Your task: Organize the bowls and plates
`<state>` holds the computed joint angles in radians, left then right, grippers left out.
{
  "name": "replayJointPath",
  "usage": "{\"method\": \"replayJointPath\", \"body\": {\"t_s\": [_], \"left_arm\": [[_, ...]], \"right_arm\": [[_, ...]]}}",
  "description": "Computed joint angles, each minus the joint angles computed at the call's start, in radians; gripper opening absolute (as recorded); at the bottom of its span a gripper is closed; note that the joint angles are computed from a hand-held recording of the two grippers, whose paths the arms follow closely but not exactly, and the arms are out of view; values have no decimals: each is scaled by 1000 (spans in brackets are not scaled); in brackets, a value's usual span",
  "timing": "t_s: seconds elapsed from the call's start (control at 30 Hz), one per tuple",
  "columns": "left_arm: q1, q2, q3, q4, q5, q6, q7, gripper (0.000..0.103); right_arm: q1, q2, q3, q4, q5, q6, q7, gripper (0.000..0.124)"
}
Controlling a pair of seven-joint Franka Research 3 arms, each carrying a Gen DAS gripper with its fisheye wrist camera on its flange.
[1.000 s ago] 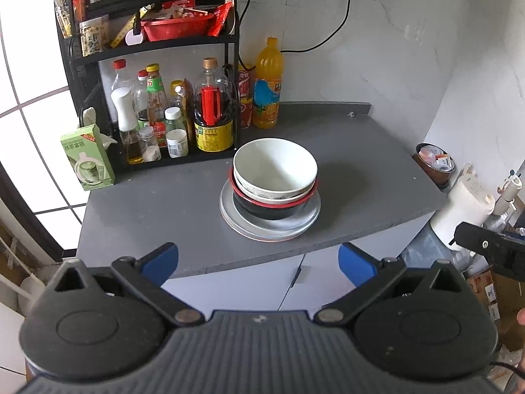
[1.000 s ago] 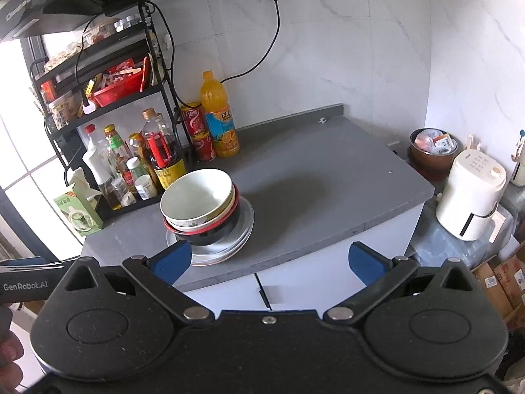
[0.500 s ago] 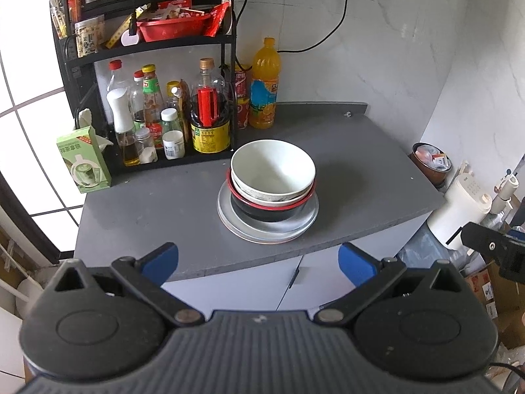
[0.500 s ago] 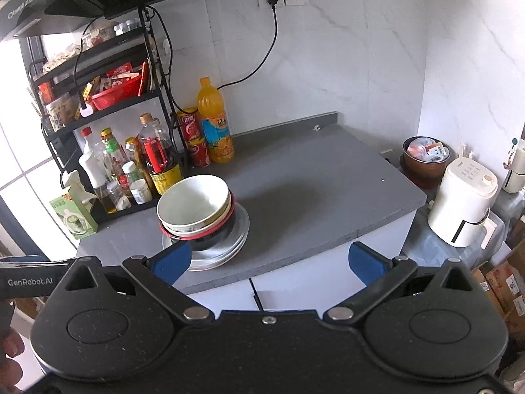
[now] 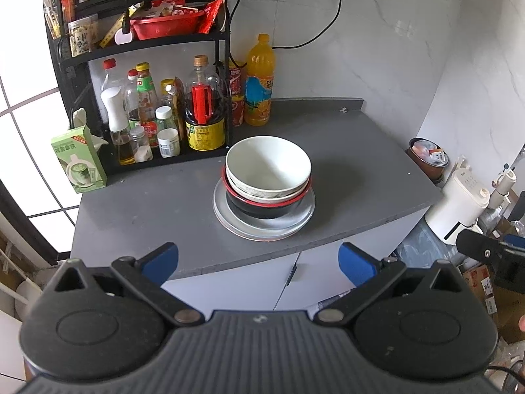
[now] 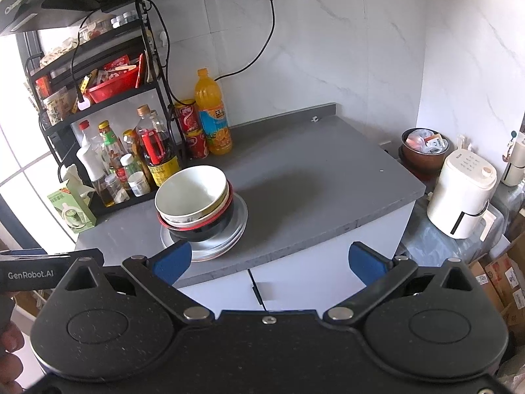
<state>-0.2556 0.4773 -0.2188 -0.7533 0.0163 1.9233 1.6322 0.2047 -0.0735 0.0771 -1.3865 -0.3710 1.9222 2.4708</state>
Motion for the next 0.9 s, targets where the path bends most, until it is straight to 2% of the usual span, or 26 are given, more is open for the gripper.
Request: {"method": "replayJointPath", "body": {"t_s": [0.1, 0.57, 0.9], "left_arm": [[1, -19, 1, -35, 5, 21, 2, 103], [-8, 50, 9, 91, 12, -44, -6, 103], [-7, 44, 9, 80, 8, -36, 8, 103]], "right_arm": [[0, 3, -2, 2, 11, -2, -3, 103], [2, 5, -1, 10, -4, 0, 8, 103], [0, 9, -6, 11, 1, 4, 14, 103]]}}
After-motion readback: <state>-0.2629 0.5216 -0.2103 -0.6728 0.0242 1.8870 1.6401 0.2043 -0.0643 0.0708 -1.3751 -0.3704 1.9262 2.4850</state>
